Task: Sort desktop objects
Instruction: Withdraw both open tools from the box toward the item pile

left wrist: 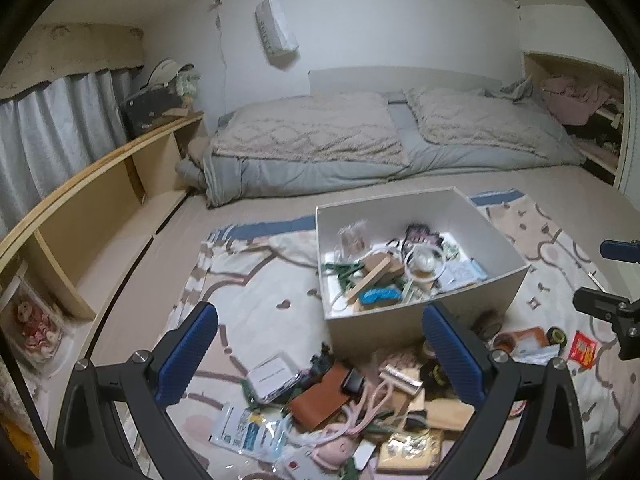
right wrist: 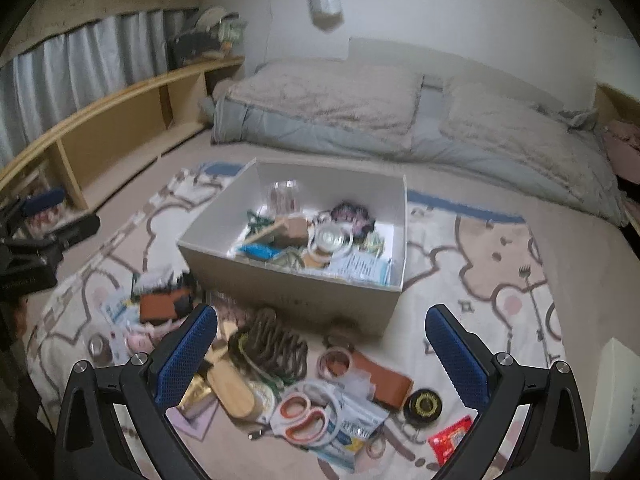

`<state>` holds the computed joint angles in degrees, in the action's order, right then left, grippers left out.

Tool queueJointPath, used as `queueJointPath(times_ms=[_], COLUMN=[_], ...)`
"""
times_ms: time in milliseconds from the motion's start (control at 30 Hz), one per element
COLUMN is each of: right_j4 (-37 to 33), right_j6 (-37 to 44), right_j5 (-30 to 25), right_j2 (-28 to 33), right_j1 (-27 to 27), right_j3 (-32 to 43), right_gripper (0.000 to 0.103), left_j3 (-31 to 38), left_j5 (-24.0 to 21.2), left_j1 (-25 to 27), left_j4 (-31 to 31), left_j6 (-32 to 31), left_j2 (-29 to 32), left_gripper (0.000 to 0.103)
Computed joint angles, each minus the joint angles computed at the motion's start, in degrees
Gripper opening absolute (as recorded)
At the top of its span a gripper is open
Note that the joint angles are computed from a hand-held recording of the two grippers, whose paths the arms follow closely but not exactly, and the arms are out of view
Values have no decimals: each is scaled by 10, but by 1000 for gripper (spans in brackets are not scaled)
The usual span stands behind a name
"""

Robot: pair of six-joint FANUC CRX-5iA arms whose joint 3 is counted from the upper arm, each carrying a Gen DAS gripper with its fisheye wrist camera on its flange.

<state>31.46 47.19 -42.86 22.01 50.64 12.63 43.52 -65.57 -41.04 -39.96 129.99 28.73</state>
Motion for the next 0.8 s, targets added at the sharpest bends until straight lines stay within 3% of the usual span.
queueJointPath(times_ms=[233, 800], right_j4=[-73, -117], right_j6=[54, 85], right_j5=[-38, -123], right_j2=[14, 62], right_j1=[-8, -33], right_j3=[22, 45], right_gripper=[103, 103], left_j3=[-41, -125], left_j5=[-5, -5], left_j1=[21, 66], left_j4=[31, 128], left_j6=[-9, -8], left_j2=[-12, -31], left_gripper=[103, 103])
